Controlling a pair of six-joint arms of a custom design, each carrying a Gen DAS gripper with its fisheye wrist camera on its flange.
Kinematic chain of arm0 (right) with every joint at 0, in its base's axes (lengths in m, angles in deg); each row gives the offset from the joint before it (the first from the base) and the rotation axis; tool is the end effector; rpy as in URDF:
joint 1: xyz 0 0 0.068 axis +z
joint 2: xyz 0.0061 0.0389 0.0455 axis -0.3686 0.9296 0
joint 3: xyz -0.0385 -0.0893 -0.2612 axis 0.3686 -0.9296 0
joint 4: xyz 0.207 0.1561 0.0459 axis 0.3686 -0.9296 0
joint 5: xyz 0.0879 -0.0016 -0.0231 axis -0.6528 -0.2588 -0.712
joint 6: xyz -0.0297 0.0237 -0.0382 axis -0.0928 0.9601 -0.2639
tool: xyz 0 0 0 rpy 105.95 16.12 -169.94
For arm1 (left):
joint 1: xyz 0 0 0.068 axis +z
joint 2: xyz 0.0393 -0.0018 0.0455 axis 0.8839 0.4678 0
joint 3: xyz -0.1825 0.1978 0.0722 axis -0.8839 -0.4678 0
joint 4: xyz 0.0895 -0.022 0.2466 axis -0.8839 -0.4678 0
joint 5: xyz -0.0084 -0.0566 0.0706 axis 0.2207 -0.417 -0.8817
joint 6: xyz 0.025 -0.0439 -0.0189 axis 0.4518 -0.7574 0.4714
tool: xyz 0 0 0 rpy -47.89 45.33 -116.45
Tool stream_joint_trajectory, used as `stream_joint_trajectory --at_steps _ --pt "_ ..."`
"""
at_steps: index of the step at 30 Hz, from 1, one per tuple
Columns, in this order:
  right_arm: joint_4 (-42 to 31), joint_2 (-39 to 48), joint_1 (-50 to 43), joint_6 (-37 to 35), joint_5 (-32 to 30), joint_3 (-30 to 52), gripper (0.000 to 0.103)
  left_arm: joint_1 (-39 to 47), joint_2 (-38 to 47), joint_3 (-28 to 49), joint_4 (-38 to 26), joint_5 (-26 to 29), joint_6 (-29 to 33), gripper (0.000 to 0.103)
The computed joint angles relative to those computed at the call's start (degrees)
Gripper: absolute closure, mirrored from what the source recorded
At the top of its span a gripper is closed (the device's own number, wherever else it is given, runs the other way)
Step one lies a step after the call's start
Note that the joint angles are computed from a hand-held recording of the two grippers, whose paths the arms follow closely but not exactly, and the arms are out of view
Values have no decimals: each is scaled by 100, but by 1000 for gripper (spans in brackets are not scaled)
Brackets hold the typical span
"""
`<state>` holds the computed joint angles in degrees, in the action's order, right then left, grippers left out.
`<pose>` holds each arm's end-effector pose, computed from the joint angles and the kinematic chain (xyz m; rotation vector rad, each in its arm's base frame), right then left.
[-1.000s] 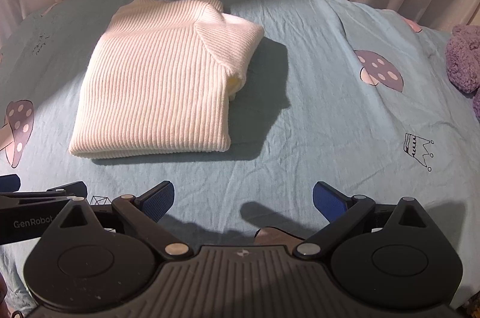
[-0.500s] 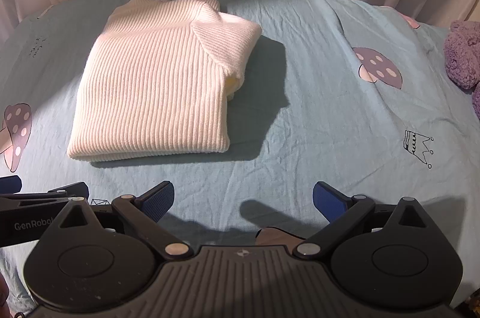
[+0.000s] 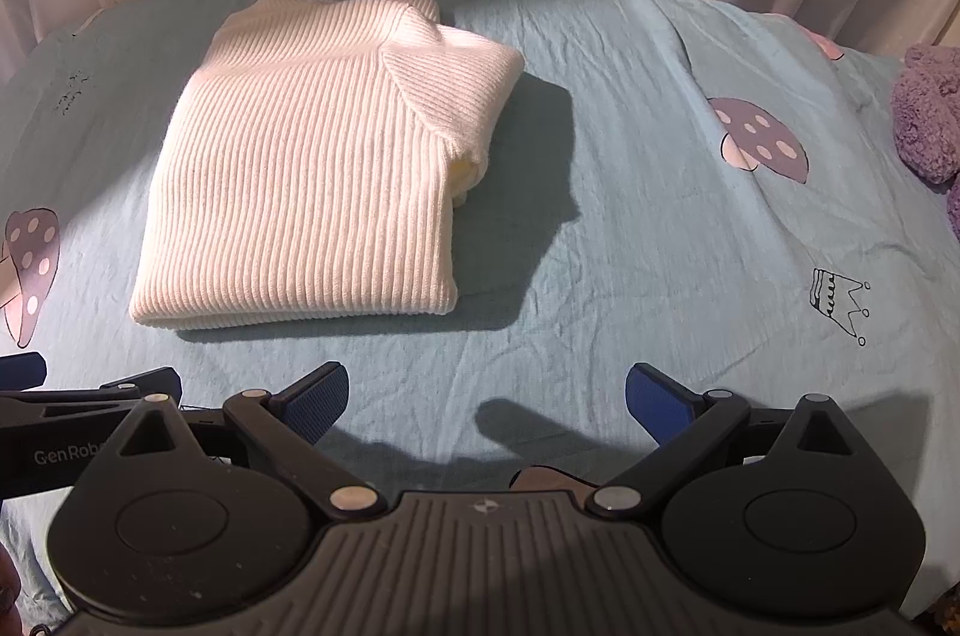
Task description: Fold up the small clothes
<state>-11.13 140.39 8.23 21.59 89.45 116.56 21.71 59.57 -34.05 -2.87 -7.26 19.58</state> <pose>0.1566 0.0748 0.1942 0.5852 2.6876 -0.2285 0.1813 -0.1464 0.1963 0.5491 2.6727 -0.0362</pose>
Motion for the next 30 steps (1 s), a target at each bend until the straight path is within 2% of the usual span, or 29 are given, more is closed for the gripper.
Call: stream_joint_trajectory --at_steps 30 --pt "87 77 -114 -20 -50 -5 4 34 40 22 2 55 1 1"
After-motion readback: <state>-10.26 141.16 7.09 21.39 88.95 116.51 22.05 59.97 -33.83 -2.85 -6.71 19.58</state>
